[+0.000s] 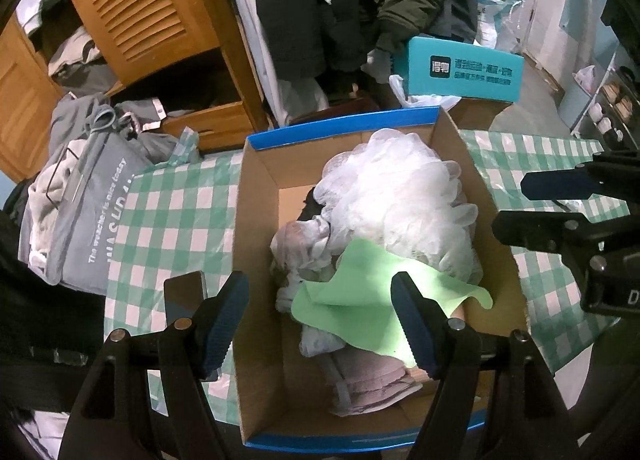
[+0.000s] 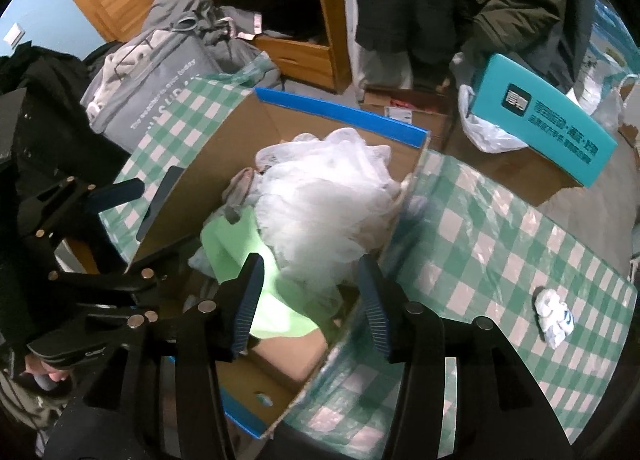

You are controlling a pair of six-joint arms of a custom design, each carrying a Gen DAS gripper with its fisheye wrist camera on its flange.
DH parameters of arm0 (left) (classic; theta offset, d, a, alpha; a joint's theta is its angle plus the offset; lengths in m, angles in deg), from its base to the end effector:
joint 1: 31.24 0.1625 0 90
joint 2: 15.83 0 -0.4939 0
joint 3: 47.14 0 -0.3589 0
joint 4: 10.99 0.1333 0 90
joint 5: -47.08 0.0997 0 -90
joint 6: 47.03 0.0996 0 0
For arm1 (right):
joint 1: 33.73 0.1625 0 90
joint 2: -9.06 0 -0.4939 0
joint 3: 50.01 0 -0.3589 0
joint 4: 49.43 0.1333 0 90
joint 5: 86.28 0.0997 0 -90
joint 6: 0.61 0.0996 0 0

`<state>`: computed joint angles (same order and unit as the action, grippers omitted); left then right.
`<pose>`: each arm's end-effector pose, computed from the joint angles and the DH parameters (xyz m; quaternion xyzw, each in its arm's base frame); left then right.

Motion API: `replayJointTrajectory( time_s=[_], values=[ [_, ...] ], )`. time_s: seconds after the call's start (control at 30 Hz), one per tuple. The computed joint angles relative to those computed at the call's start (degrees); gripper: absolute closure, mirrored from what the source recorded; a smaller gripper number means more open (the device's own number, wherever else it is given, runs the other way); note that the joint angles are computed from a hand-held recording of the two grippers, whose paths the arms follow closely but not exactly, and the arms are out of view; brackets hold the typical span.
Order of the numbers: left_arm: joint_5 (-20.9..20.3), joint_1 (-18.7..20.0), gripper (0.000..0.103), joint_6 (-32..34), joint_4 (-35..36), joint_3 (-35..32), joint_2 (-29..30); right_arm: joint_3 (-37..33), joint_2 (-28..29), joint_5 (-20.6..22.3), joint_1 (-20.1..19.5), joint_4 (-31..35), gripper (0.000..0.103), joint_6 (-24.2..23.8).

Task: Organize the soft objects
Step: 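Open left tool to drop the bundle into the box while right tool releases the green sock, then move both tools back from the box toward the white-and-blue sock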

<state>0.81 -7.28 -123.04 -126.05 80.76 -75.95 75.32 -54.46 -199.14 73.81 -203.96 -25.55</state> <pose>-0.2891 -0.3497 0.1380 0.0600 0.8728 -0.2181 0.4324 0.2390 -0.4422 0.2013 0.3506 -0.9150 0.0104 0.1992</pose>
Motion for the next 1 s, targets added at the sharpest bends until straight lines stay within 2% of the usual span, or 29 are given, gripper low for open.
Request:
replayJointTrajectory(
  time_s=[0.1,0.3,1.0],
  values=[
    [0.1,0.1,0.028,0.5,-0.5,-0.4,0.5,0.1,-0.6,-0.5,-0.5,-0.4,0.053,-0.2],
    [0.1,-0.1,0.028,2.6,-1.8,-1.6,2.3,0.7,-1.8,-1.8,-1.7,-1.5,0.044,-0.7],
    [-0.3,-0.2,0.024,12.8,-7.4,-7.4,10.7,2.3,-7.3,-4.8,-7.9,-3.1,0.042,-2.6]
  ],
)
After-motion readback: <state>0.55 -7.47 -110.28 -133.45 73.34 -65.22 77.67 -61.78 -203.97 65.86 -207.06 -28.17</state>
